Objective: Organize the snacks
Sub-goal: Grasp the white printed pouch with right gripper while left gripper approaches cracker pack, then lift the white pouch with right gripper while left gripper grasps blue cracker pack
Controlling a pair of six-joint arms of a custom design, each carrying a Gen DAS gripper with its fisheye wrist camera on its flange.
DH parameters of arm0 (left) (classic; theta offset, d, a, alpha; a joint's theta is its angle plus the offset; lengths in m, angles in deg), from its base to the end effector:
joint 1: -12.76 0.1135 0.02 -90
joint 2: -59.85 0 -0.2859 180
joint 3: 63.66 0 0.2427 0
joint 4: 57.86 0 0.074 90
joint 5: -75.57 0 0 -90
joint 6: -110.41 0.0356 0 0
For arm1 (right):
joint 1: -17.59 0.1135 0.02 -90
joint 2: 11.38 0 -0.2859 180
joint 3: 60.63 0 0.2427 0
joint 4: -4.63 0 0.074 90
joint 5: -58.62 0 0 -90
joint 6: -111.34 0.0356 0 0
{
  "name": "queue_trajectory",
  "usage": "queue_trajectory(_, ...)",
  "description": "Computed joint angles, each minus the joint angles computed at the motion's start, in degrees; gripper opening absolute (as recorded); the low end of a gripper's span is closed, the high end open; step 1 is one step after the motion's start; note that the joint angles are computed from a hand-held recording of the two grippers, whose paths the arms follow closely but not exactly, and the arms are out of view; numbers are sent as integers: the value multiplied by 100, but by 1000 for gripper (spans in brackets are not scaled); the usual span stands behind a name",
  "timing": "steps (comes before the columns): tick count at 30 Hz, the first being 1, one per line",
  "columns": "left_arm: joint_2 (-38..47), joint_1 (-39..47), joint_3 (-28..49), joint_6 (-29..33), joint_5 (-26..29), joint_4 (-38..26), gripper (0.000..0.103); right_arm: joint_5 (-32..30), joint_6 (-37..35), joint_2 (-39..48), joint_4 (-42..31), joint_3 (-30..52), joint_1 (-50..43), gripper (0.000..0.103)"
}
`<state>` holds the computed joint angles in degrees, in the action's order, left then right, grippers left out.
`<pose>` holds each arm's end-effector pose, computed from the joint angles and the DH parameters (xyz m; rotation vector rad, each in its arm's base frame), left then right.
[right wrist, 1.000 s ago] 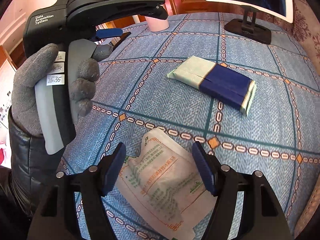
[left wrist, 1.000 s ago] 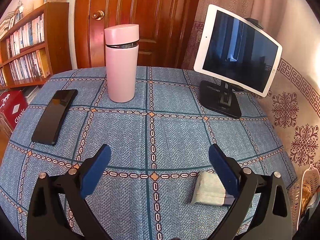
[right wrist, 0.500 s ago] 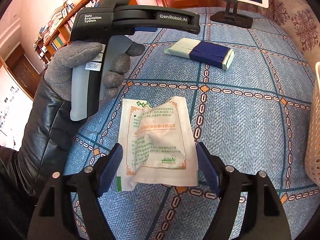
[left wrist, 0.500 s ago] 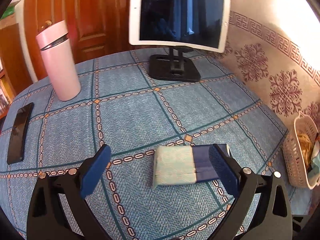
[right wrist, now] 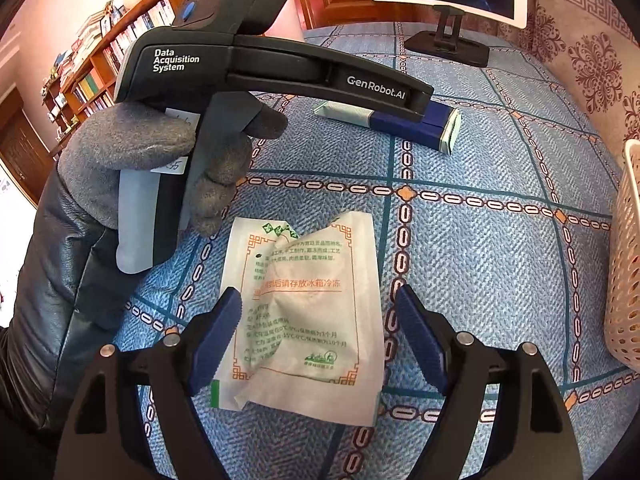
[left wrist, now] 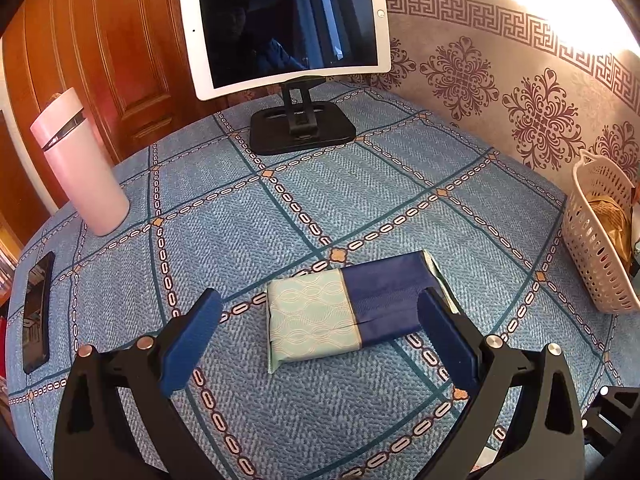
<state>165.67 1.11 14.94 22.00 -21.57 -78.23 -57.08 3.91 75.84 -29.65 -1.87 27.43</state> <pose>0.3804 -0.0739 0.1968 0.2184 2.3840 0.0673 0.2615 0.0610 0.1891 -0.7493 2.4817 0.5476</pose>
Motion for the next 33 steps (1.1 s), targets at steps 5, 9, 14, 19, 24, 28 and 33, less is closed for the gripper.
queue_trajectory(5, 38, -15, 31, -20, -84, -37, 99, 508, 381, -77, 317, -99, 310, 68)
queue_trajectory(9, 28, -33, 28, -8, -101, -35, 99, 753, 413, -297, 417, -260, 507, 45)
queue_trajectory(14, 15, 12, 31, -21, -74, -40, 99, 711, 466, -532, 300, -336, 465, 36)
queue_trajectory(19, 3, 77, -42, 80, -38, 57, 99, 538, 414, -666, 174, -301, 131, 36)
queue_trajectory(24, 70, 67, -80, 214, -12, 139, 99, 325, 355, -809, -57, -343, -242, 35)
queue_trajectory(28, 148, -46, -79, 349, -58, 152, 99, 159, 210, -855, -146, -391, -419, 35)
queue_trajectory(33, 199, -117, -70, 421, -129, 136, 99, -58, 140, -762, -158, -384, -602, 35)
